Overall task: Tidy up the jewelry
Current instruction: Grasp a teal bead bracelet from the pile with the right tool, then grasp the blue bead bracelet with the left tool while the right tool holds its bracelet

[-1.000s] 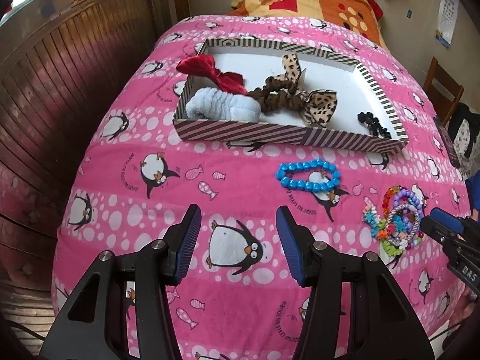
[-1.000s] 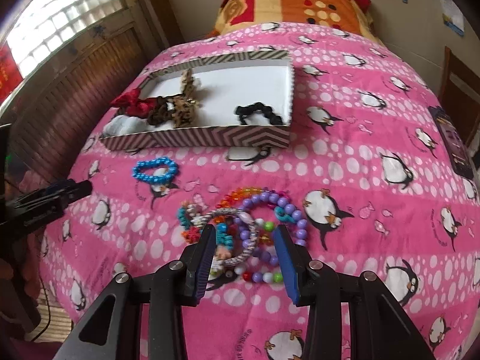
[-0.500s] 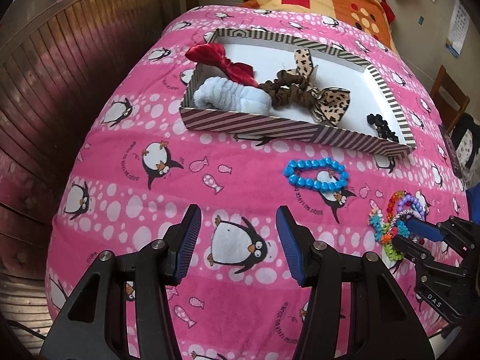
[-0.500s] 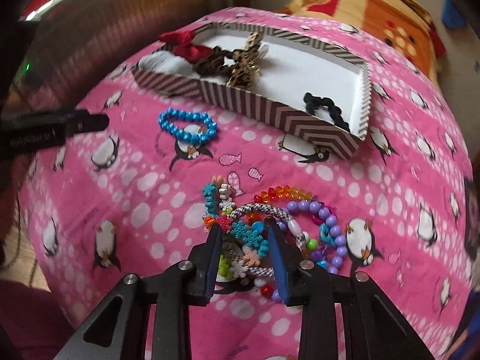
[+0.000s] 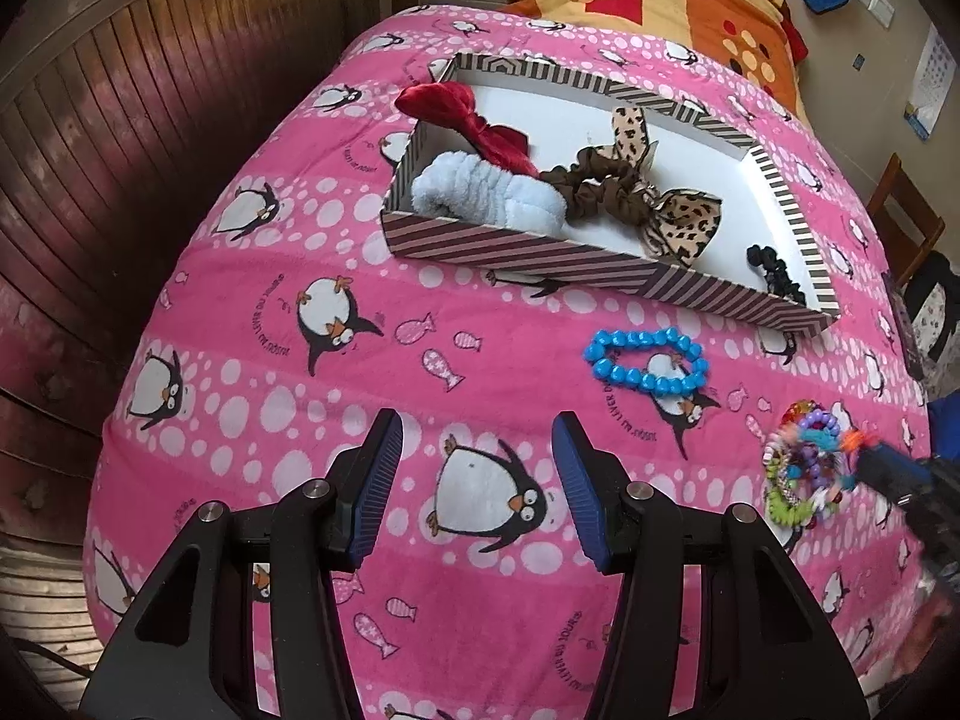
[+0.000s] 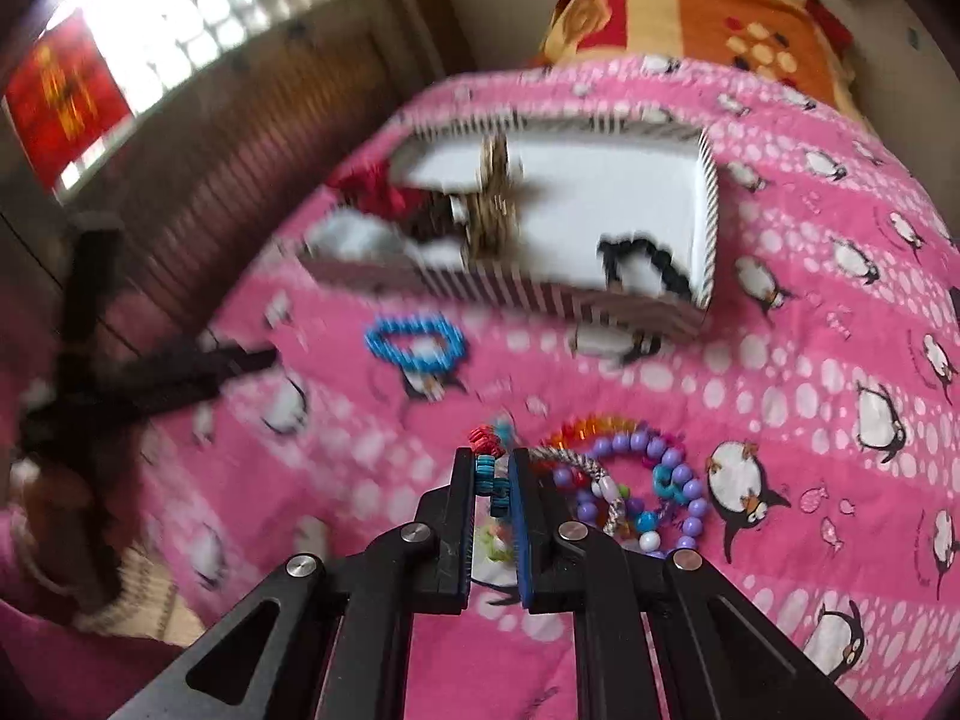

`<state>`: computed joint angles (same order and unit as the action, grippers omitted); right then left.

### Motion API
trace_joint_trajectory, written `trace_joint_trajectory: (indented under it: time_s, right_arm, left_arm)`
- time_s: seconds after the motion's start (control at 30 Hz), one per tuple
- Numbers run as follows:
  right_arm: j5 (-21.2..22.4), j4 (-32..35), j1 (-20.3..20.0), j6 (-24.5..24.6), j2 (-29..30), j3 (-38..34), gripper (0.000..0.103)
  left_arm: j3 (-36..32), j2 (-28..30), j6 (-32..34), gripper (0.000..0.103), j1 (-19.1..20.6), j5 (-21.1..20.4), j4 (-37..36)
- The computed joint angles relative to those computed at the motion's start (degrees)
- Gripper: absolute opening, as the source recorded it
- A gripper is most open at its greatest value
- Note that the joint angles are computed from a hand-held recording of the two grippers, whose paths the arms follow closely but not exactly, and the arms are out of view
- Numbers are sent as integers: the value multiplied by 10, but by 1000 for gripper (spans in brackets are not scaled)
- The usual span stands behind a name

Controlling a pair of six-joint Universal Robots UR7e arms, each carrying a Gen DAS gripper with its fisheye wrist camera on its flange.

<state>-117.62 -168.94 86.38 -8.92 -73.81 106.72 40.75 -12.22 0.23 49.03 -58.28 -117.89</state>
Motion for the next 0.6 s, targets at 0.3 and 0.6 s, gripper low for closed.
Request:
trace_joint_trajectory:
  time_s: [0.3, 0.6]
  right_arm:
    - [25, -63, 29, 24, -16, 2, 10]
    - [55, -78, 35, 37, -30, -3, 10]
  left_arm:
    - [-67, 30, -4, 51, 4, -56, 52]
    - [-174, 90, 3, 52, 6, -70, 110]
